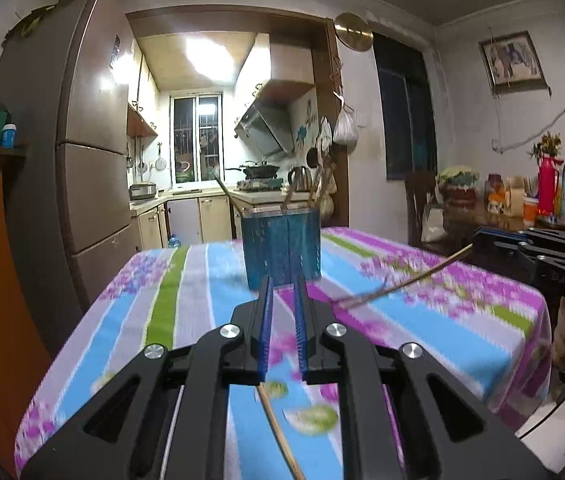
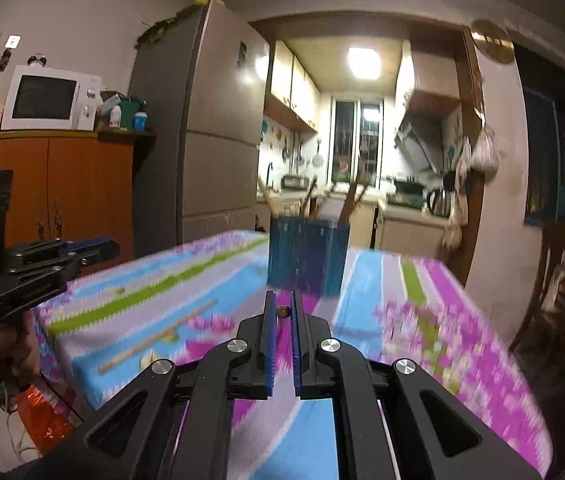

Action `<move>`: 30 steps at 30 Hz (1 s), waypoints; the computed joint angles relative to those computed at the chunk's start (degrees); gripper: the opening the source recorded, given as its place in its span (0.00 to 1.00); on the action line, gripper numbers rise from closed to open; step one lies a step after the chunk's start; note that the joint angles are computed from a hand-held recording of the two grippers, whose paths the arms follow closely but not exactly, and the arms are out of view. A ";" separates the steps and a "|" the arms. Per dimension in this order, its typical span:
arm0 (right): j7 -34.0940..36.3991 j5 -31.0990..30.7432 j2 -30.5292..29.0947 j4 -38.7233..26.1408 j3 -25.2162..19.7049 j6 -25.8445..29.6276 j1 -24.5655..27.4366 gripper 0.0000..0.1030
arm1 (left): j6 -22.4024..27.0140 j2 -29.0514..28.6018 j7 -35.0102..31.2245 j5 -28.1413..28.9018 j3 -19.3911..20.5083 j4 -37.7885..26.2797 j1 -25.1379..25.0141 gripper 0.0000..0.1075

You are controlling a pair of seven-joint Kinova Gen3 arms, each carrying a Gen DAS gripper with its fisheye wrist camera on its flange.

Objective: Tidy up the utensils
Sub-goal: 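Lift the left tool's chopstick off the cloth while the right tool lifts its chopstick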

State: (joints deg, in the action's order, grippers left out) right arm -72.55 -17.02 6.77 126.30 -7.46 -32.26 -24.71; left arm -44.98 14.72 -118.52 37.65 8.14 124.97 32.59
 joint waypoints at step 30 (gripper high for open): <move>3.27 -4.46 -0.02 1.65 -0.29 2.27 -2.24 0.08 | -9.58 10.87 2.90 14.84 -0.49 6.17 11.25 0.06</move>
